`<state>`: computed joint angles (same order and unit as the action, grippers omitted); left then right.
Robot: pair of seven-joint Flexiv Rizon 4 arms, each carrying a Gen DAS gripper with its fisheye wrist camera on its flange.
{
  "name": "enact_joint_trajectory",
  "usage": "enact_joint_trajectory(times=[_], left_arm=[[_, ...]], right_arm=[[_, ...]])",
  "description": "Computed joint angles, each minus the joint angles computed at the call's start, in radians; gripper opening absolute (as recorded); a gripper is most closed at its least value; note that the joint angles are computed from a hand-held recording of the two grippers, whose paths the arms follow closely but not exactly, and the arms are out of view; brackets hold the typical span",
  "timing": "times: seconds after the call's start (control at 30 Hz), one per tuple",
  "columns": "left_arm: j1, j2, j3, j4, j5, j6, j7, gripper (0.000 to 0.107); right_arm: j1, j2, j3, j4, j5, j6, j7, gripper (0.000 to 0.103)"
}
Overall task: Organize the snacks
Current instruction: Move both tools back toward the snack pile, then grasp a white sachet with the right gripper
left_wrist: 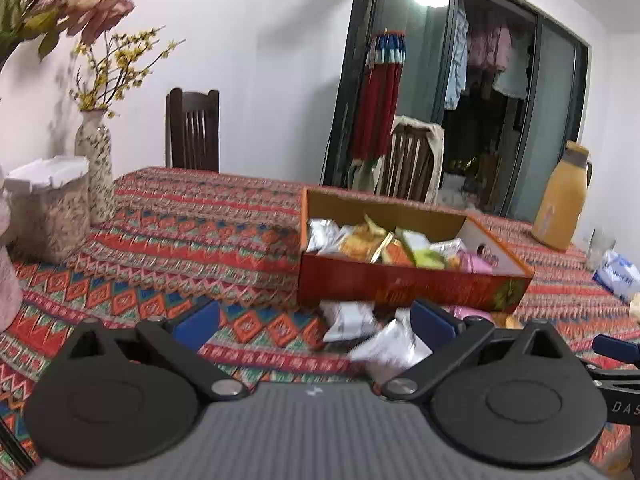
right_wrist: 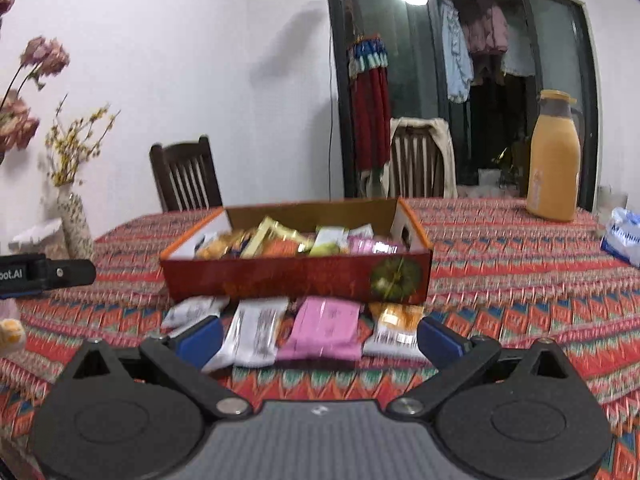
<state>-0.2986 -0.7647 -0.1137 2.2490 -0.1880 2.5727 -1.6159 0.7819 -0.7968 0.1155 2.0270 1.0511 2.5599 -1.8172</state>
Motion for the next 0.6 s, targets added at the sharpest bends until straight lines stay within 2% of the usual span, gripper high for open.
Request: enact_joint_trajectory(times=[0.37, 0.53, 0.6], left_arm=[[0.023, -0.034, 0.005, 0.086, 0.047, 0.009, -0.012, 0.103], [0.03, -0.045, 0.005, 0.104, 0.074, 0.003, -0.01, 0.103], [0.035, -0.049, 0.003, 0.11, 0.086, 0.004, -0.012, 0.103]], right_arm=[[0.062, -0.056, 0.033, -0.024, 0.065, -0.095, 0.005, 0.103], [0.082, -0.067, 0.02, -0.031, 0.067, -0.127, 0.017, 0.1], [0.101, -0.069, 0.004, -0.041, 0.086, -0.14, -0.004, 0.096]])
